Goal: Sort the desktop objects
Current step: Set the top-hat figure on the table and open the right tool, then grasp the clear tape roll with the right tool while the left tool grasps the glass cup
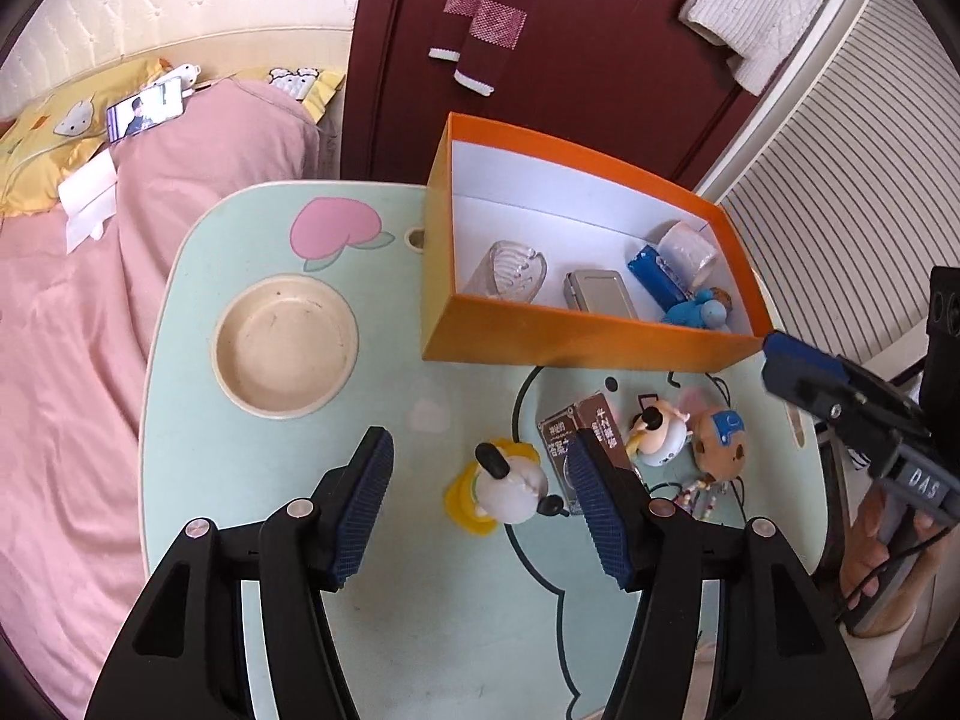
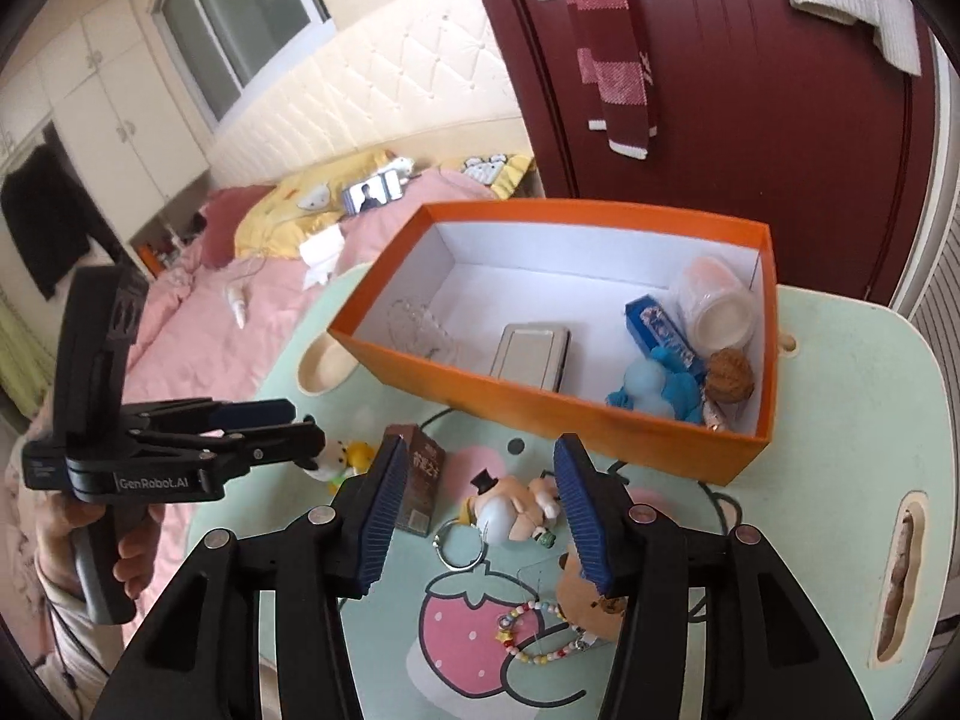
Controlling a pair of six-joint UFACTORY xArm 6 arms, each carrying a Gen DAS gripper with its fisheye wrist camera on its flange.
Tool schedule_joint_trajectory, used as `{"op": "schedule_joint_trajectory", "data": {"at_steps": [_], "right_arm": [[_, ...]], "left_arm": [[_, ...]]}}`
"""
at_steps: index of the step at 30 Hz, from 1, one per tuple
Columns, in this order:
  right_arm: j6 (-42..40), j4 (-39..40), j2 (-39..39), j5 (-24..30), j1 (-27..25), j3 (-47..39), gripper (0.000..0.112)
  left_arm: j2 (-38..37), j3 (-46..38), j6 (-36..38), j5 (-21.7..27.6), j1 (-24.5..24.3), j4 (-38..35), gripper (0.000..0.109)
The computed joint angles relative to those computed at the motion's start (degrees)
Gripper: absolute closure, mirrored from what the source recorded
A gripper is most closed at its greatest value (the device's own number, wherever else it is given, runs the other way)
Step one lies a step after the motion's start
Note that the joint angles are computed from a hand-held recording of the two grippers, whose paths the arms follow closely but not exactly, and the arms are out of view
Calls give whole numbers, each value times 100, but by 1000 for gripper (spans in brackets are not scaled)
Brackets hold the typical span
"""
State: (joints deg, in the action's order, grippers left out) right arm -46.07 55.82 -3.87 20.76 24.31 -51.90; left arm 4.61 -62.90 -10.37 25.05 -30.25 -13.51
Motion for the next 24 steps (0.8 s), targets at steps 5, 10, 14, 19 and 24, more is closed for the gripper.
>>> {"op": "schedule_joint_trajectory", "data": {"at_steps": [5,10,14,19,24], "right_arm": [[1767,-1677,63,83,-439,-633,62],[3199,-3258,999,1436,-756,-2141,62],[3723,-3729,1671,2170,-748,-2941,62],[4234,-3589,2007,2467,-756,-3111,62],[4860,-3606,2245,1993,-791,-3146,62]], "left_arm": [[-1,-425,84,164,-3,-18,47],[91,-578,182,126,-134,-149,47],[131,-507,551,137,-247,-620,47],[68,-350,612,95,-241,-700,47],[-7,-222,636,-32,-224,-828,47]]}}
